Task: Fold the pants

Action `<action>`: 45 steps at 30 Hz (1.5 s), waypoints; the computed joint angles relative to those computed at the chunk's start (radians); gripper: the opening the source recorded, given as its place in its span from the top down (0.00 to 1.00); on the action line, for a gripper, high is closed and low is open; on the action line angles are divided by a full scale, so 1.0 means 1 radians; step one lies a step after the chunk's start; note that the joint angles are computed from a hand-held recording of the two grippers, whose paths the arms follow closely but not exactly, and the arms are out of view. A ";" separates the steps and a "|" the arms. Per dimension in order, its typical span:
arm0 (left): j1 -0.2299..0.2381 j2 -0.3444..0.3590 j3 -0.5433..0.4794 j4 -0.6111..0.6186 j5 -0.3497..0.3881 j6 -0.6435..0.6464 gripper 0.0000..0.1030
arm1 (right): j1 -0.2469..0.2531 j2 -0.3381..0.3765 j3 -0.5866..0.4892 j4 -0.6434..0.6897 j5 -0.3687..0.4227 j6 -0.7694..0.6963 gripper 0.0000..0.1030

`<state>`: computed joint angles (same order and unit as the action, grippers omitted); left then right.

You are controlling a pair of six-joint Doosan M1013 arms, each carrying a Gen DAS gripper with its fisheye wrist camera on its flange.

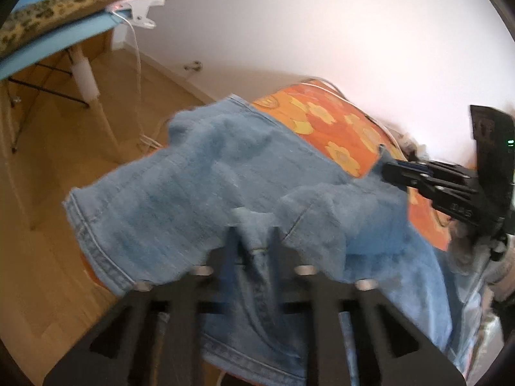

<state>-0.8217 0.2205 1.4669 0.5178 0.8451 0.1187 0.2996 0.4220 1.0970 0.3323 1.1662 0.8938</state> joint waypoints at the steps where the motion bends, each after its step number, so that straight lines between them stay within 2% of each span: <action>1: -0.001 -0.003 0.004 0.004 -0.005 -0.011 0.90 | 0.003 -0.001 -0.001 -0.003 -0.003 -0.001 0.85; 5: -0.016 -0.034 0.037 0.078 -0.018 -0.095 0.91 | 0.009 -0.012 -0.015 0.016 -0.025 -0.014 0.85; 10: -0.054 -0.084 0.073 0.240 0.030 -0.229 0.92 | 0.030 -0.011 -0.066 0.076 -0.053 -0.035 0.85; 13: -0.061 -0.104 0.091 0.277 0.043 -0.273 0.93 | 0.060 0.009 -0.119 0.080 -0.075 -0.039 0.85; 15: -0.071 -0.112 0.098 0.310 0.081 -0.300 0.93 | 0.082 0.033 -0.164 0.076 -0.072 -0.042 0.85; 19: -0.066 -0.134 0.129 0.352 0.103 -0.374 0.93 | 0.122 0.080 -0.242 0.084 -0.066 -0.058 0.85; 24: -0.042 -0.134 0.146 0.306 0.100 -0.332 0.93 | 0.174 0.158 -0.316 -0.028 -0.039 0.006 0.86; 29: -0.026 -0.119 0.151 0.276 0.083 -0.307 0.93 | 0.173 0.208 -0.325 -0.087 -0.003 0.066 0.86; 34: -0.027 -0.099 0.131 0.267 0.115 -0.261 0.93 | 0.163 0.241 -0.335 -0.090 0.026 0.103 0.85; 37: -0.024 -0.093 0.125 0.250 0.128 -0.239 0.93 | 0.166 0.253 -0.347 -0.096 0.041 0.132 0.81; 39: -0.023 -0.091 0.125 0.237 0.133 -0.233 0.93 | 0.160 0.254 -0.354 -0.077 0.045 0.155 0.70; 45: -0.024 -0.085 0.116 0.212 0.165 -0.208 0.89 | 0.132 0.214 -0.341 -0.031 0.025 0.175 0.56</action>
<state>-0.8457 0.1351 1.5824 0.7295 1.0103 -0.0895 0.4317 0.6358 0.7564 0.3016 1.1911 1.0689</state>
